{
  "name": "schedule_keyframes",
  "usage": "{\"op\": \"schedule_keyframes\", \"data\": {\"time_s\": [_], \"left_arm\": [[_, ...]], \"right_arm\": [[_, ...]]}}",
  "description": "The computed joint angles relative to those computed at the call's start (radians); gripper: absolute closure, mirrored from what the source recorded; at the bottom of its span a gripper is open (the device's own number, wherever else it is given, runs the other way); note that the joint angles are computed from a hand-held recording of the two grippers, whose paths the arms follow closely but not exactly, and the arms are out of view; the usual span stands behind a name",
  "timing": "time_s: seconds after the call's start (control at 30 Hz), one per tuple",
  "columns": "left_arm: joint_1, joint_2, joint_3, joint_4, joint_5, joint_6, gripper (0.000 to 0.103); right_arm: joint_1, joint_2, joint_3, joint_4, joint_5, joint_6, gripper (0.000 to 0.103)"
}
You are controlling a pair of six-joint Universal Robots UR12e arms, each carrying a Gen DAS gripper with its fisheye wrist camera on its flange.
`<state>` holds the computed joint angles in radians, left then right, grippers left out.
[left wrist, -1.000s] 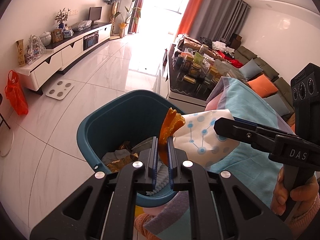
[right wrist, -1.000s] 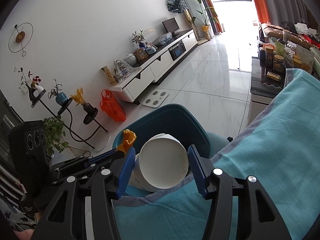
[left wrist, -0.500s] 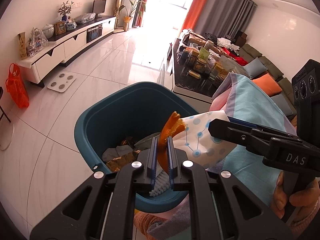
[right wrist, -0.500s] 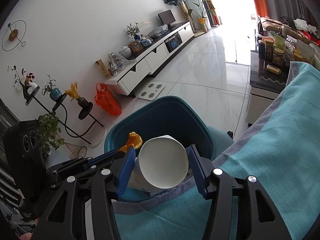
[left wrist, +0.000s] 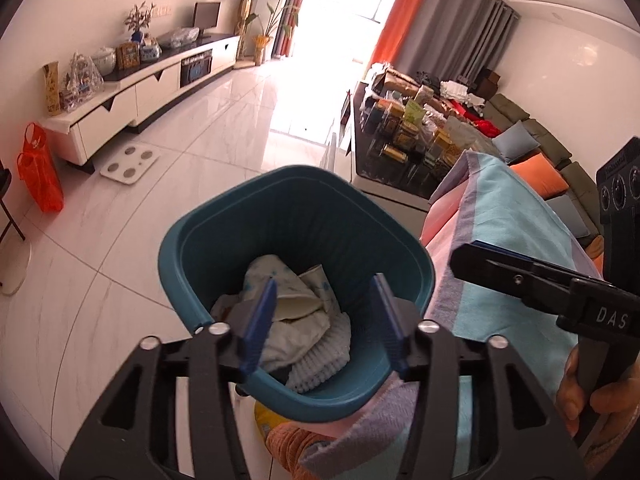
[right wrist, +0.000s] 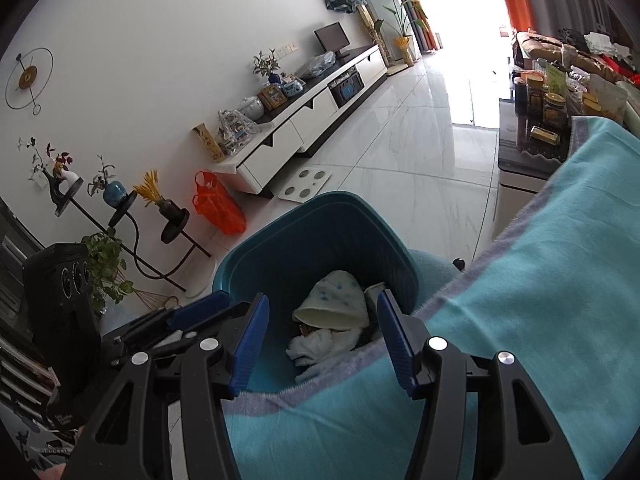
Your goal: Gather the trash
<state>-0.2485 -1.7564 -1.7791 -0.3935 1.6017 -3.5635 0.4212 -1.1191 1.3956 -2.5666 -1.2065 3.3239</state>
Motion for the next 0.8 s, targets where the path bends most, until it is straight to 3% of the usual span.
{"op": "schedule_keyframes", "data": {"time_s": [0.07,0.33,0.63,0.7,0.8], "left_arm": [[-0.005,0.011,-0.013,0.025,0.005,0.012,0.045],[-0.048,0.054,-0.061,0.159,0.030,0.069,0.005],[-0.146,0.044,-0.060,0.312,0.073,0.137,0.006],[-0.168,0.035,-0.052,0.333,0.097,0.135,0.006],[-0.195,0.021,-0.041,0.370,0.068,0.141,0.006]], "right_arm": [[-0.006,-0.021,0.030,-0.033,-0.002,0.005,0.044],[-0.022,-0.128,0.182,-0.194,-0.067,0.006,0.029],[-0.014,-0.263,0.383,-0.399,-0.323,0.024,0.007],[-0.009,-0.291,0.431,-0.452,-0.411,0.025,0.007],[0.005,-0.324,0.491,-0.516,-0.535,0.036,0.007]]}}
